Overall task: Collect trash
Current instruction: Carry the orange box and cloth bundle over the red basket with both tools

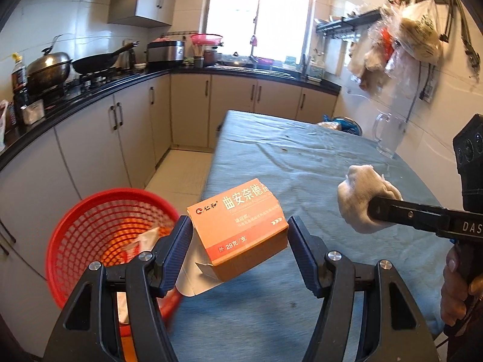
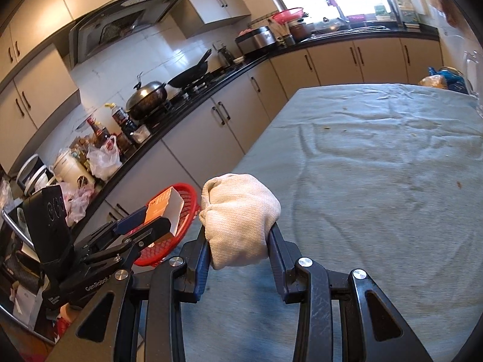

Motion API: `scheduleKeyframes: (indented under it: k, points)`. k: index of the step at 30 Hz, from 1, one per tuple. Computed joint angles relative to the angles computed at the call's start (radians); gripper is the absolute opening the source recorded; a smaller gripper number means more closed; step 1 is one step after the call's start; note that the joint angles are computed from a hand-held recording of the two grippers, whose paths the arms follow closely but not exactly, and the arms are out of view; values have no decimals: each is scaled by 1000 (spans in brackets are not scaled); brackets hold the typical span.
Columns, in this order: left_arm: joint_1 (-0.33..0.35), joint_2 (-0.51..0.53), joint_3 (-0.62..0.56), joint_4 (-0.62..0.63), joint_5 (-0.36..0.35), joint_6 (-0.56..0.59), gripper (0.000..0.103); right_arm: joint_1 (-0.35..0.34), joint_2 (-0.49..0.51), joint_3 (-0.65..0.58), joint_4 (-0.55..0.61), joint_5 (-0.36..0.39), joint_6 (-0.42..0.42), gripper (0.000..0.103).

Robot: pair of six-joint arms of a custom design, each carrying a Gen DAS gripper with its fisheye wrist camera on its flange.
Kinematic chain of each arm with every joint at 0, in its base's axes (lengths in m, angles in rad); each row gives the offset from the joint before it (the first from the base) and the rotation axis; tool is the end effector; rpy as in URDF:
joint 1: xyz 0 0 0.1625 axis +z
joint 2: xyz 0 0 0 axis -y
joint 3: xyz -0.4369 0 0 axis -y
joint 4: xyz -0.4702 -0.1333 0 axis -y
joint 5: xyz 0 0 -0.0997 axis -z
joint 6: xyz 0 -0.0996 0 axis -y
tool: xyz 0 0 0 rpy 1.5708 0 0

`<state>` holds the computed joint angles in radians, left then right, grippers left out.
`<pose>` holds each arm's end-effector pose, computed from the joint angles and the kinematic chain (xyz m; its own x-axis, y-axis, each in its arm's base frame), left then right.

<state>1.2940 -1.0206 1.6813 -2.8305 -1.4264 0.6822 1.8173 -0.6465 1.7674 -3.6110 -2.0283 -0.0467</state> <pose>-0.0596 -0.7499 0.2212 -0.6138 0.6502 -0.4477 0.7894 0.4953 -0.3627 0.2537 -0.6422 0.0274 -0.9478 0.0941 0.3047 -0.1924 0.5931 -0.7818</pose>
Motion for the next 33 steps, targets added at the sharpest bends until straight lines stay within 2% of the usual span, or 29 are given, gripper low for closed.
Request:
scheduleKeyframes:
  k: [19, 33]
  points:
    - [102, 34, -129, -29, 50, -19, 64, 54, 173, -282, 258, 4, -2, 39]
    - [120, 78, -176, -69, 111, -6, 65, 60, 259, -437, 377, 20, 12, 39]
